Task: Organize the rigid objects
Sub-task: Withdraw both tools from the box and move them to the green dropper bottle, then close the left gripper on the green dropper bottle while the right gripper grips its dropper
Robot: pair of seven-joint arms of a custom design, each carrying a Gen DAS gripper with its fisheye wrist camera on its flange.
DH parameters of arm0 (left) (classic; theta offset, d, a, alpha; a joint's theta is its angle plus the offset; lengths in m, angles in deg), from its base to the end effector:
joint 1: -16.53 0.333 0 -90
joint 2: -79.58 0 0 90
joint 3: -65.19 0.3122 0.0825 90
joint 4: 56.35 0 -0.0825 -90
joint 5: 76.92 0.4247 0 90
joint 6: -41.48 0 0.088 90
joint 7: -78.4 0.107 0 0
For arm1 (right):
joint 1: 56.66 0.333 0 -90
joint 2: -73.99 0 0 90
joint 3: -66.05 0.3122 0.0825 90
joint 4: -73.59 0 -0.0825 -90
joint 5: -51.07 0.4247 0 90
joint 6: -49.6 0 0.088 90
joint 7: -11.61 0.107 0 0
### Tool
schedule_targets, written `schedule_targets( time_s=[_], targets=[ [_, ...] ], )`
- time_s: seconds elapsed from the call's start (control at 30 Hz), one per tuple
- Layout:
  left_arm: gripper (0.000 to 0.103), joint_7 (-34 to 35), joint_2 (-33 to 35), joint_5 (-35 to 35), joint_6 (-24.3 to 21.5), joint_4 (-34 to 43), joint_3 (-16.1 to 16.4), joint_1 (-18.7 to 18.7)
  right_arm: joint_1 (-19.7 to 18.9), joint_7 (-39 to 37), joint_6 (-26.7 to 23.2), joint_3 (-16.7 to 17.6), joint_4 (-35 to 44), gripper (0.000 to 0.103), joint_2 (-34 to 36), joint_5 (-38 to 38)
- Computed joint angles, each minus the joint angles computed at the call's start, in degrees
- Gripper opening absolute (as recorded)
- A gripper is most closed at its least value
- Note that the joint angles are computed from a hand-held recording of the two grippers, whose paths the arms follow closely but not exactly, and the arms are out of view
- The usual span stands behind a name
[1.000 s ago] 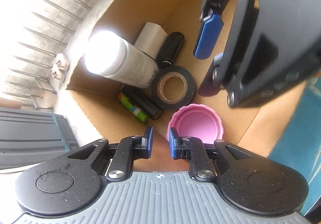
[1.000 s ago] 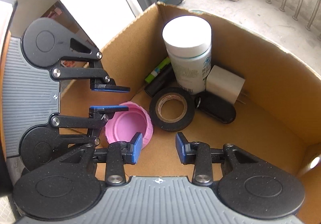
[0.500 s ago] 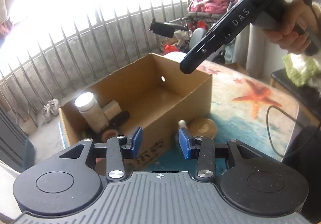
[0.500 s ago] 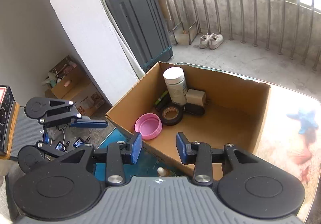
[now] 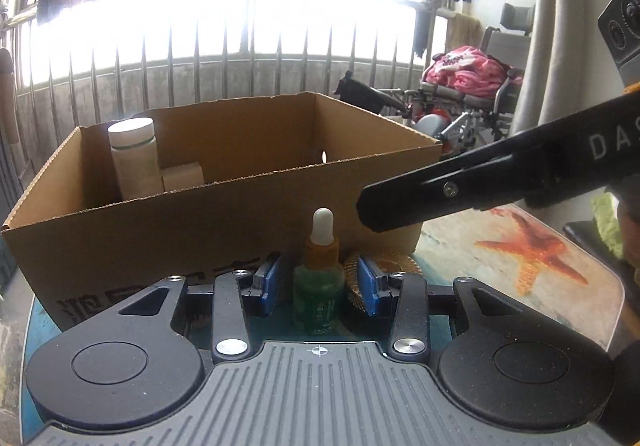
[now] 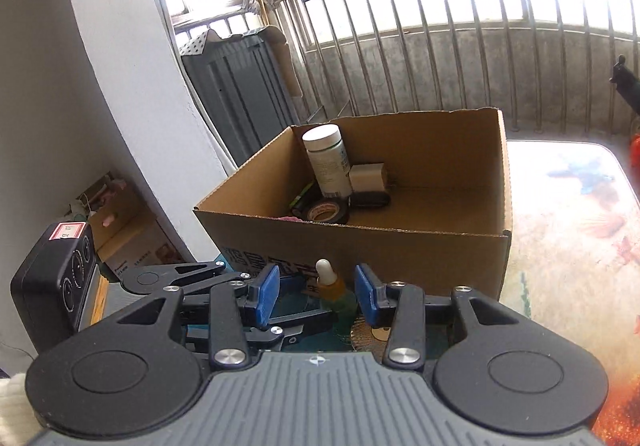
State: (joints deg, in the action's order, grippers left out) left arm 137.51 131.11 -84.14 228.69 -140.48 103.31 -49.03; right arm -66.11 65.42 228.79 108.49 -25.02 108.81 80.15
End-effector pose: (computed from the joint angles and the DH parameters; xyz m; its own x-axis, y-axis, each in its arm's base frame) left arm 0.6283 -0.4917 0.3215 -0.3403 -0.9375 0.0729 -0.4484 0.0936 -0.8889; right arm 0.6853 0.2876 0.3691 0.5092 -0.8088 -0.2942 -0.6122 -0.1001 -0.7844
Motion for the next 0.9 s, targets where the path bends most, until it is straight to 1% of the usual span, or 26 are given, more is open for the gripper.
schedule_targets(
  time_s=[0.03,0.07,0.1,0.13,0.17,0.2,0.23,0.27,0.3,0.33,0.4,0.47,0.53,0.57,0.6,0.63,0.67,0.73,0.77,0.8,0.87,0.9],
  targets=[
    [0.039,1.0,0.5,-1.9,1.0,0.4,-0.3,0.2,3.8,2.0,-0.2,-4.2,1.0,0.045,-0.1,-1.3],
    [0.039,0.6,0.2,0.2,1.2,1.2,-2.5,2.3,7.7,4.2,-0.2,-8.6,2.0,0.045,-0.4,-2.6],
    [0.038,1.8,-0.1,0.7,1.0,1.8,-4.3,3.8,10.7,7.3,0.9,-12.0,2.0,0.045,-0.5,-5.7],
    [0.036,2.3,0.4,0.6,0.9,2.2,-4.1,3.7,12.2,6.6,1.3,-13.5,2.5,0.045,-0.3,-5.6],
    [0.034,2.7,1.1,0.5,0.1,2.9,-3.4,3.4,11.9,6.4,1.5,-12.9,2.8,0.045,0.4,-6.7],
    [0.033,2.6,1.5,0.4,-0.2,3.1,-2.6,2.9,10.8,5.8,1.6,-11.5,2.9,0.045,1.3,-7.7],
    [0.03,2.5,1.6,0.6,-0.4,3.2,-2.4,2.8,10.6,6.3,1.5,-11.3,3.2,0.045,1.8,-8.6],
    [0.028,2.6,1.6,1.0,-0.6,3.3,-2.2,2.7,11.1,7.1,1.0,-12.0,3.7,0.045,2.1,-9.4],
    [0.028,2.6,1.6,1.5,-0.5,3.2,-2.3,2.8,11.4,7.6,0.9,-12.4,4.0,0.045,2.4,-10.1],
    [0.028,2.7,1.5,1.8,-0.5,3.1,-2.2,2.7,11.0,7.6,1.1,-11.9,4.3,0.045,3.0,-10.8],
    [0.028,2.9,2.3,2.5,-0.6,2.9,-0.2,1.3,8.0,7.1,0.7,-8.5,4.8,0.044,4.6,-11.3],
    [0.027,2.7,2.8,2.7,-1.0,2.5,1.9,-0.3,6.2,6.9,0.1,-6.3,5.2,0.043,5.7,-11.3],
    [0.026,2.7,2.4,3.2,-0.9,2.2,1.6,-0.1,4.6,5.8,0.9,-4.3,4.7,0.042,6.4,-11.8],
    [0.025,3.2,2.0,3.8,-1.3,2.2,1.3,0.0,4.0,5.7,1.4,-3.7,4.4,0.04,6.5,-12.0],
    [0.023,3.1,2.1,4.1,-1.7,2.0,2.5,-0.8,3.6,6.1,1.8,-3.2,3.8,0.036,6.2,-12.1],
    [0.019,2.9,1.9,4.4,-1.9,1.7,3.0,-1.3,2.2,5.8,1.3,-1.5,3.4,0.026,6.2,-12.5],
    [0.019,2.9,0.7,5.0,-1.7,1.2,1.5,-0.3,2.4,6.4,2.2,-1.8,2.8,0.024,5.7,-12.6],
    [0.019,3.8,-2.3,6.6,-1.4,0.5,-4.6,3.9,1.6,6.6,2.3,-1.0,2.3,0.022,5.4,-14.0],
    [0.019,4.1,-2.6,6.5,-1.4,0.4,-5.5,4.5,1.4,7.3,2.3,-0.9,2.3,0.019,5.4,-14.0],
    [0.019,4.0,-2.4,6.8,-1.4,0.3,-4.6,3.9,1.2,8.1,1.7,-0.8,2.5,0.019,5.6,-14.1],
    [0.019,3.4,-1.9,7.0,-2.1,0.4,-2.9,2.6,-0.6,7.5,1.8,1.3,2.4,0.019,6.6,-14.4],
    [0.019,3.2,-2.0,7.4,-2.3,0.2,-2.6,2.2,-0.6,8.6,1.9,1.1,2.3,0.019,6.5,-14.5]
  ],
)
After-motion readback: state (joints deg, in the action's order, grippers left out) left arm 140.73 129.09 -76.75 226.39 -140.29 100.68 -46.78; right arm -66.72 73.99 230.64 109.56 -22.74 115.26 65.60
